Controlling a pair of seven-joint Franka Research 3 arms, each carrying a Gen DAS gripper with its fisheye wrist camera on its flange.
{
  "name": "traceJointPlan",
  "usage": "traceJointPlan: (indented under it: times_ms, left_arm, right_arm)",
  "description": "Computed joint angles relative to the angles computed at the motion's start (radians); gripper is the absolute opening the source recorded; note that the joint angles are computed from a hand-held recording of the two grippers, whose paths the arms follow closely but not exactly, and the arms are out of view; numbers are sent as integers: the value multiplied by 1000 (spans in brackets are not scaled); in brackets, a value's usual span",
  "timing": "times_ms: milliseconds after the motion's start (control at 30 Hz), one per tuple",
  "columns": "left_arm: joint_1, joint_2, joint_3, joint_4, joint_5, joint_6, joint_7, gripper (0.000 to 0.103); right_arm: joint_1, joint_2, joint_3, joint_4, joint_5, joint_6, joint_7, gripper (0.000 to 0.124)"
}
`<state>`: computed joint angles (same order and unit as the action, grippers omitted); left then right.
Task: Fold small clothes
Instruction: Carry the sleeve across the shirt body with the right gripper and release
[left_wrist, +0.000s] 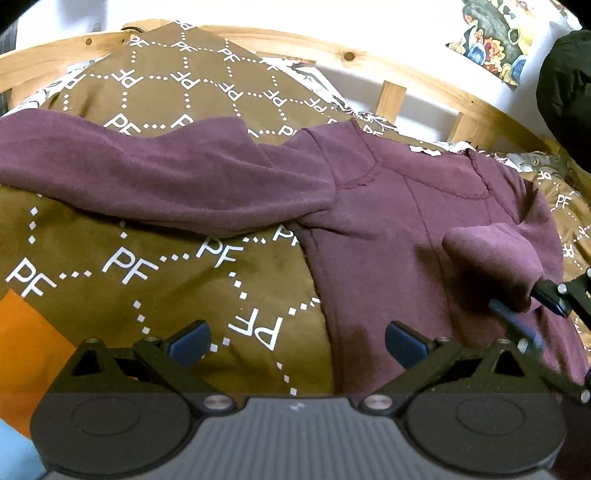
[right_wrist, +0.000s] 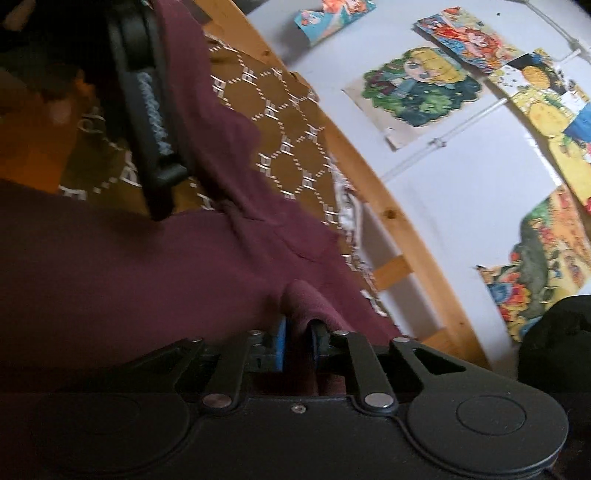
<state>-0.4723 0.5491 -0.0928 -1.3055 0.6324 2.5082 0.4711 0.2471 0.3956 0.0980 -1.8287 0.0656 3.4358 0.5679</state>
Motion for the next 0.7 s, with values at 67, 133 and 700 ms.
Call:
traceJointPlan:
  times_ms: [67, 133, 700]
  left_arm:
    - [-2, -3, 5, -5, 8, 8, -10, 102]
    - [-3, -5, 9, -6, 15, 8, -19, 102]
    - [25, -52, 21, -98, 66, 193, -124, 102]
  right_arm:
    - [-93, -17, 97, -18, -50, -32, 34, 33]
    - [-235, -31, 242, -41, -134, -61, 61, 36]
    - [-554, -165, 564, -151, -17, -243, -105, 84]
